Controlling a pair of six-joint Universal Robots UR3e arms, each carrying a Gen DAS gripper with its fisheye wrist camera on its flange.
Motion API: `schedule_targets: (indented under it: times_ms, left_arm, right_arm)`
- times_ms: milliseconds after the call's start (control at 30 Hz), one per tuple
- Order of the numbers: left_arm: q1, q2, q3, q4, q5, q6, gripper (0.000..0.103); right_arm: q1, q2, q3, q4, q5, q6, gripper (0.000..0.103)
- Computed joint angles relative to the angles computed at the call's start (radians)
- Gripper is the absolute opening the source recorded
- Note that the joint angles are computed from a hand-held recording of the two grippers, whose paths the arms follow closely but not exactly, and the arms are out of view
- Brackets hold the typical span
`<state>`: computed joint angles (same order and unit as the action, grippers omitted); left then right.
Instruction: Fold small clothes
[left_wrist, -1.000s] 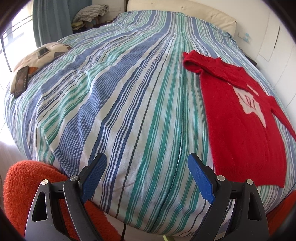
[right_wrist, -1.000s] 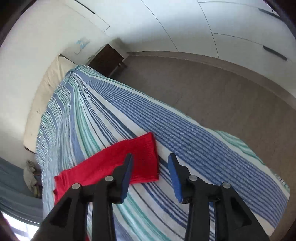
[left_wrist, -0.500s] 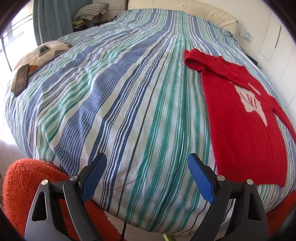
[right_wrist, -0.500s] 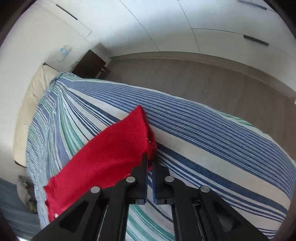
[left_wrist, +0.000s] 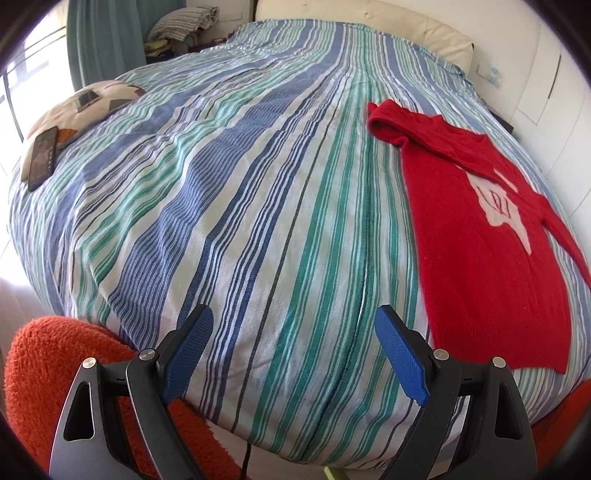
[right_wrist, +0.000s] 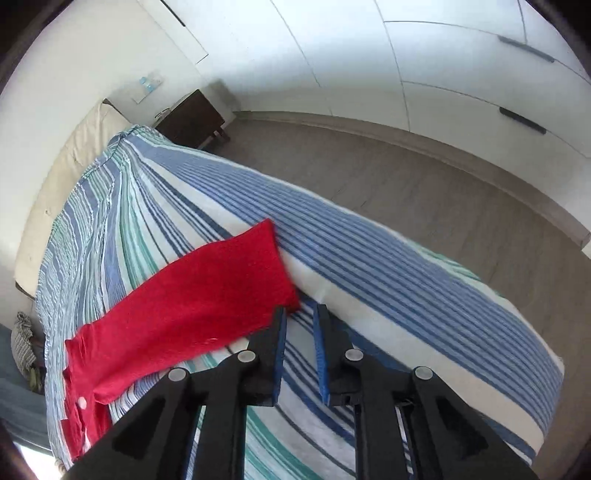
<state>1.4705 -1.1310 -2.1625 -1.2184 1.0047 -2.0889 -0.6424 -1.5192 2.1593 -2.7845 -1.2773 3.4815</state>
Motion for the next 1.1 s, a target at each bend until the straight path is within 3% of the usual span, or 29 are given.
schedule_targets:
  times_ms: [133, 267, 500, 600, 667, 733, 867, 967, 1100]
  left_arm:
    - [0.003, -0.002, 0.003, -0.005, -0.003, 0.001, 0.09]
    - [0.01, 0.008, -0.003, -0.009, -0.007, 0.015, 0.09]
    - [0.027, 0.071, -0.028, -0.012, -0.01, 0.042, 0.09]
    - [0.113, 0.249, -0.023, -0.198, -0.102, 0.218, 0.09]
    - [0.091, 0.256, 0.073, -0.35, -0.136, 0.288, 0.09]
    - [-0.01, 0.165, 0.219, -0.438, -0.172, 0.263, 0.09]
    - [-0.338, -0.147, 0.531, -0.368, -0.229, 0.006, 0.093]
    - [-0.621, -0.385, 0.711, -0.226, -0.168, -0.128, 0.093]
    - [-0.926, -0.654, 0.816, 0.043, 0.008, -0.169, 0.09]
  right_arm:
    - [-0.108, -0.141, 0.12, 0.03, 0.016, -0.026, 0.018]
    - [-0.193, -0.319, 0.202, 0.09, 0.047, -0.07, 0.031]
    - [-0.267, -0.709, 0.25, 0.444, 0.251, -0.28, 0.044]
    - [-0.207, -0.853, 0.265, 0.587, 0.335, -0.352, 0.048]
    - [-0.109, -0.91, 0.299, 0.574, 0.329, -0.356, 0.051]
    - [0.049, -0.877, 0.333, 0.444, 0.264, -0.317, 0.051]
    - [0.343, -0.686, 0.333, 0.166, 0.101, -0.264, 0.051]
    - [0.438, -0.582, 0.34, 0.033, 0.054, -0.23, 0.051]
    - [0.472, -0.532, 0.348, -0.01, 0.033, -0.215, 0.051]
